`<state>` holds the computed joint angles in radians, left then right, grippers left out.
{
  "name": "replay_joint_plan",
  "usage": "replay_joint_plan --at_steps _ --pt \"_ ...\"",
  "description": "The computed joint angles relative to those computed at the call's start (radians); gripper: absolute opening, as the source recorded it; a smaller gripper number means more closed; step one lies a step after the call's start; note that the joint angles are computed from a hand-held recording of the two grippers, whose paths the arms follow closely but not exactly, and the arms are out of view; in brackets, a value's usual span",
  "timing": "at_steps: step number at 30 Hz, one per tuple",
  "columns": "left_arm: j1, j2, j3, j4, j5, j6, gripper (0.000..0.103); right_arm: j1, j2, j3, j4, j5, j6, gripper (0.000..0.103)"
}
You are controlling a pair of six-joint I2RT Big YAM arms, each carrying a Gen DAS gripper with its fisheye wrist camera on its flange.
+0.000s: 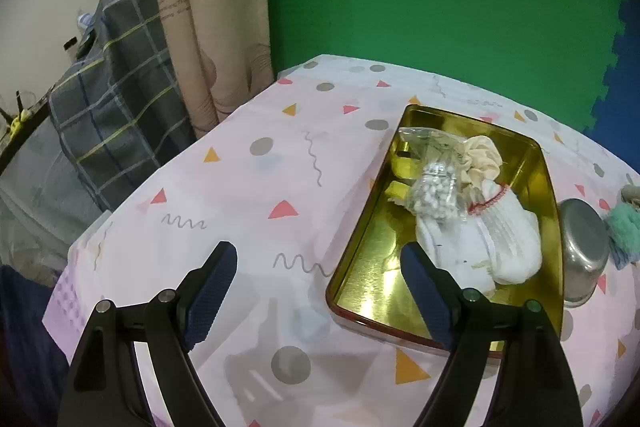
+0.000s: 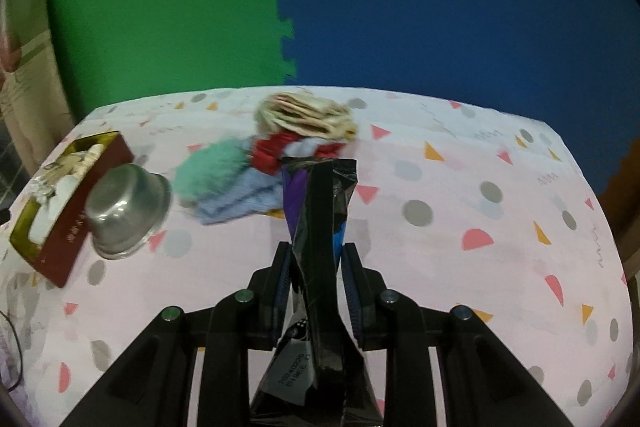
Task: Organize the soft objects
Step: 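Carry the black plastic bag over the tin with the right gripper while the left gripper withdraws, then lower the black bag into the tin and open the right gripper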
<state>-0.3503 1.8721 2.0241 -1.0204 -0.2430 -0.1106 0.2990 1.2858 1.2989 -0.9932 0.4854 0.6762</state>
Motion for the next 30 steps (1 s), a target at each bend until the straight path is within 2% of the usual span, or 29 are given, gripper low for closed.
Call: replay_joint_plan --at_steps 7,16,22,30 --pt "0.007 0.012 0.018 -0.028 -0.001 -0.018 0.082 0.040 0.050 0.084 0.023 -0.016 -0.045 0.025" --pt "0.026 0.024 0.035 -0.054 -0.012 -0.047 0.084 0.108 0.185 0.240 0.031 -0.077 -0.135 0.025" --pt "0.045 0.044 0.065 -0.095 -0.011 -0.083 0.084 0.145 0.297 0.374 0.035 -0.130 -0.184 0.025" --pt "0.068 0.054 0.079 -0.107 -0.030 -0.112 0.084 0.178 0.473 0.603 0.005 -0.200 -0.213 0.025"
